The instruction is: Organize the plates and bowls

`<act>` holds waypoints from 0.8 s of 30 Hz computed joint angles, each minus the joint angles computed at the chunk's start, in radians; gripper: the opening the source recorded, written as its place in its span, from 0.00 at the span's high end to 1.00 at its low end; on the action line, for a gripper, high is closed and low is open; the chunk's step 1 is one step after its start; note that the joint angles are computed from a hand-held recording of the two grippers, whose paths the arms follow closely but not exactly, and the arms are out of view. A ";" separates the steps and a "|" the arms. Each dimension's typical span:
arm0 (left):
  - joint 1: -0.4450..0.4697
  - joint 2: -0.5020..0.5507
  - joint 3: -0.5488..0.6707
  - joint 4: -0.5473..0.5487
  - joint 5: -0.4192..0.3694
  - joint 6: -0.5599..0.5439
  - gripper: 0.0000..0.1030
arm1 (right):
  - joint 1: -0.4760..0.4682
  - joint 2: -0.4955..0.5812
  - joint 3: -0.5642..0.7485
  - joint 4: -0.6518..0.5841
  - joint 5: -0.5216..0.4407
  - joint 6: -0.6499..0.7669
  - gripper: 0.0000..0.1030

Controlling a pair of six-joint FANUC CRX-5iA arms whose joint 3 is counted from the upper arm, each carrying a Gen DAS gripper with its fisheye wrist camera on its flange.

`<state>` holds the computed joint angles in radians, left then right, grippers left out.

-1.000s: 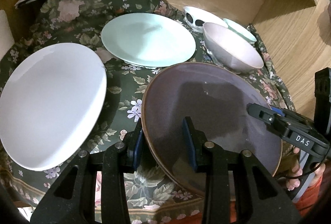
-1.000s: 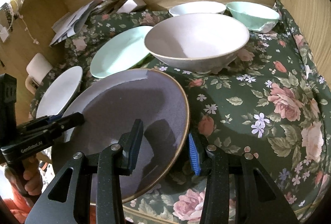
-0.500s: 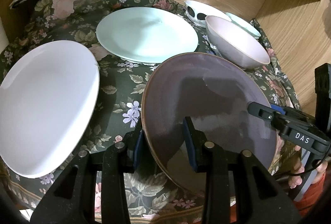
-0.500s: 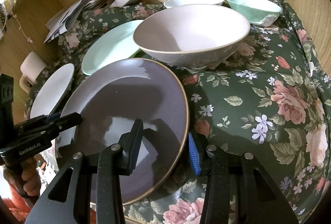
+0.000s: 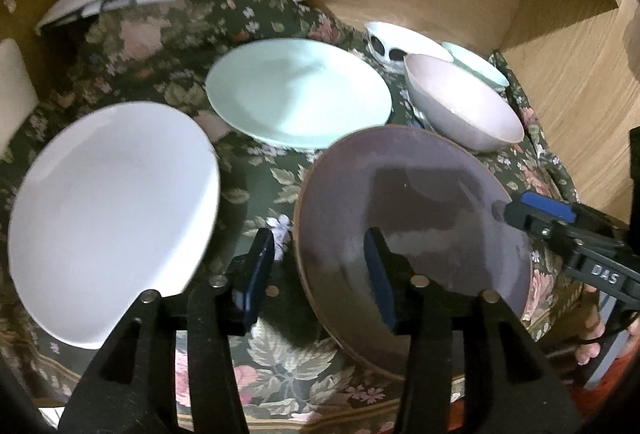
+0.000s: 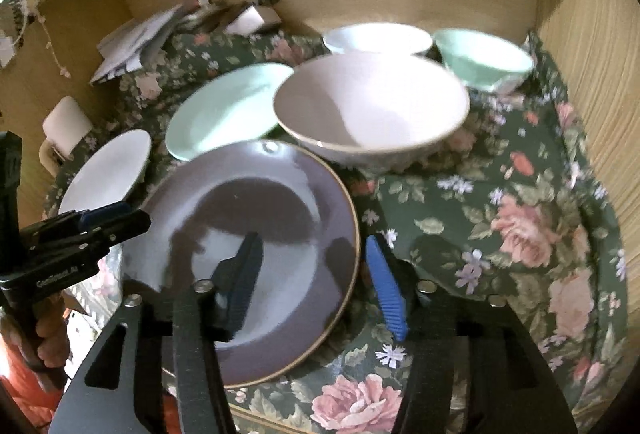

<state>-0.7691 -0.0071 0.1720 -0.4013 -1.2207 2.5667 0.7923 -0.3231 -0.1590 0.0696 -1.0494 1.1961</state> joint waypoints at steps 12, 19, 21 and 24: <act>-0.085 -0.057 0.038 -0.178 -0.088 0.078 0.37 | 0.085 0.005 0.041 -0.009 0.049 0.040 0.38; -0.111 -0.113 0.018 -0.255 -0.170 0.139 0.34 | 0.130 0.057 0.095 -0.053 0.062 0.092 0.37; -0.111 -0.131 0.006 -0.266 -0.190 0.153 0.34 | 0.138 0.075 0.111 -0.070 0.063 0.111 0.36; -0.105 -0.163 -0.019 -0.275 -0.216 0.176 0.33 | 0.149 0.107 0.140 -0.095 0.056 0.135 0.36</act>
<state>-0.8745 -0.1700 0.1529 -0.6761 -1.4365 2.7424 0.9411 -0.2163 -0.0195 -0.0259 -0.9939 1.3314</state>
